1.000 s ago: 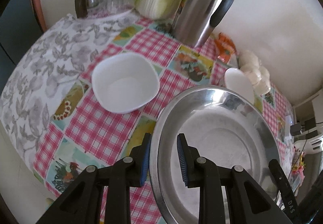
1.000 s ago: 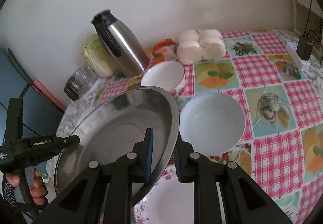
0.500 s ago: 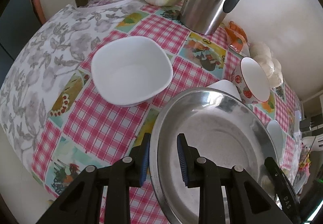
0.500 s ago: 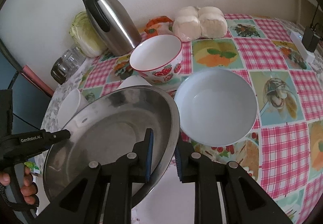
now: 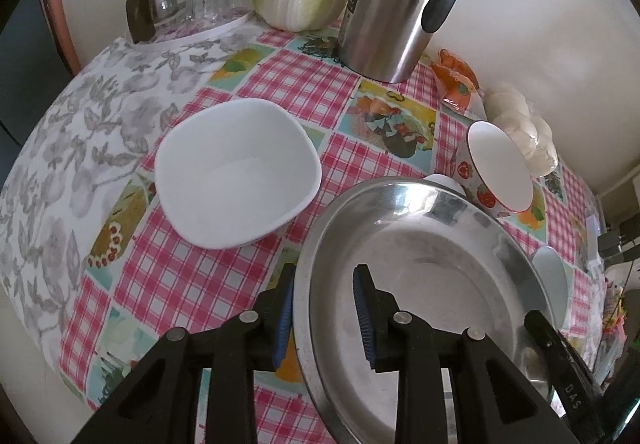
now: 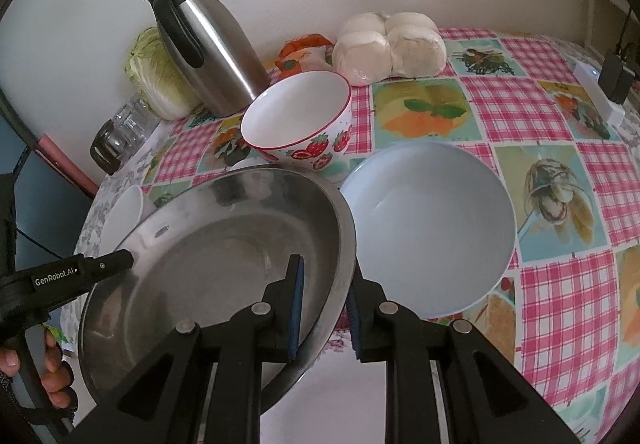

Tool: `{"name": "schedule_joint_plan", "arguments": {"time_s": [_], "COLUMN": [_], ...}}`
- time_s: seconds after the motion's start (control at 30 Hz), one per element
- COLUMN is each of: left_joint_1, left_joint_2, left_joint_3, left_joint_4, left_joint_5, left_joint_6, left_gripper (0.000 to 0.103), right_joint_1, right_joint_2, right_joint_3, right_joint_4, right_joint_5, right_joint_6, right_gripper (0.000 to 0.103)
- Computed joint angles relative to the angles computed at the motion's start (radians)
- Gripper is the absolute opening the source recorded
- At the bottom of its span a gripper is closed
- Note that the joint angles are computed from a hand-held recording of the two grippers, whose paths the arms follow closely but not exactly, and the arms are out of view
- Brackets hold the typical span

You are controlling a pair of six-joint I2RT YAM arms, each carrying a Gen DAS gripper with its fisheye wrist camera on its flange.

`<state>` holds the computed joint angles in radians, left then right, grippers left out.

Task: Organize plates and bowls
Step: 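Lift the steel basin with both grippers and carry it toward the white bowl, then lower the steel basin onto the cloth and open both grippers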

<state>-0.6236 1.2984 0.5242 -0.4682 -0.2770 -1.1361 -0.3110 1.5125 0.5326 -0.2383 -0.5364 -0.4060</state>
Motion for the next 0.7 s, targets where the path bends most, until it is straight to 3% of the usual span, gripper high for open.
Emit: {"name": "schedule_joint_plan", "arguments": {"time_s": [0.43, 0.53, 0.7], "left_joint_1": [0.036, 0.032, 0.038], "left_joint_2": [0.042, 0.036, 0.024], "left_joint_3": [-0.047, -0.047, -0.049], "left_joint_4": [0.077, 0.067, 0.039], "left_joint_5": [0.078, 0.068, 0.084], "left_joint_6": [-0.017, -0.027, -0.043], "left_gripper": [0.030, 0.030, 0.030], "right_joint_1": [0.030, 0.021, 0.015], "right_joint_2": [-0.044, -0.042, -0.082], "right_joint_3": [-0.011, 0.003, 0.001], "right_joint_4": [-0.036, -0.066, -0.109], "right_joint_5": [0.070, 0.065, 0.081], "right_joint_6": [-0.023, -0.017, -0.038], "right_gripper": [0.022, 0.033, 0.034]}}
